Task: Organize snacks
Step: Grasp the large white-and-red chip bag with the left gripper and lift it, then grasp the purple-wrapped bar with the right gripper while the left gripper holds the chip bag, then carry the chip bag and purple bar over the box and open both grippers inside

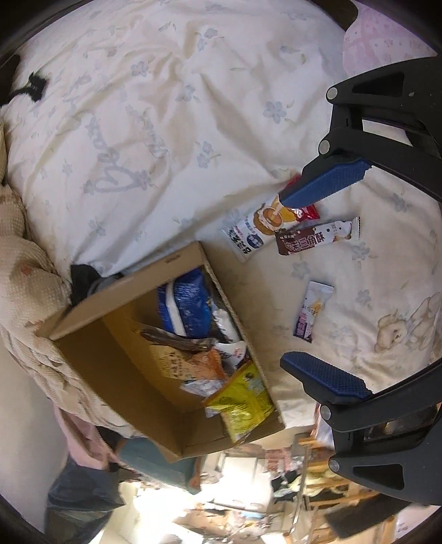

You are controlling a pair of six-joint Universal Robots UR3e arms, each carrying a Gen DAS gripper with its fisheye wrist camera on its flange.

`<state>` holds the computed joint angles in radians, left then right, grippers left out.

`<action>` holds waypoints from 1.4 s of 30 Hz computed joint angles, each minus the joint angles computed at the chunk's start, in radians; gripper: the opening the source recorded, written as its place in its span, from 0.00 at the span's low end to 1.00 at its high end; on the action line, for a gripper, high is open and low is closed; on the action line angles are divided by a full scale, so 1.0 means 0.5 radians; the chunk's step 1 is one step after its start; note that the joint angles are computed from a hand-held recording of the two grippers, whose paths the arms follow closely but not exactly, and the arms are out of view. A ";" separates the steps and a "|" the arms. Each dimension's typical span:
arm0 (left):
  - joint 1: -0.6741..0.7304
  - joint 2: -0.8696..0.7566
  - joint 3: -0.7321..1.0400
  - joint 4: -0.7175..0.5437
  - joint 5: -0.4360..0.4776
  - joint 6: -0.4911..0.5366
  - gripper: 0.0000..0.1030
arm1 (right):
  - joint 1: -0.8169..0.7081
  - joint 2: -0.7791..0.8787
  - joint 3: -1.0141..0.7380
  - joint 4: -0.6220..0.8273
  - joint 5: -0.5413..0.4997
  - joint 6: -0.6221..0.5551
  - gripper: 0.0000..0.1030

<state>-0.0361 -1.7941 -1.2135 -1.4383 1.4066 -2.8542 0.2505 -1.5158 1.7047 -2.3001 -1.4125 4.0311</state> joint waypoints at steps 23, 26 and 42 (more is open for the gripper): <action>0.090 -0.134 0.032 0.133 0.081 -0.177 0.40 | 0.459 1.502 -1.990 1.191 -0.104 -0.694 0.70; 0.076 -0.115 0.002 0.184 0.094 -0.167 0.40 | 0.471 1.591 -2.100 1.229 -0.118 -0.691 0.64; 0.098 -0.130 -0.058 0.320 0.174 -0.227 0.40 | 0.515 1.284 -1.693 0.955 -0.104 -0.614 0.18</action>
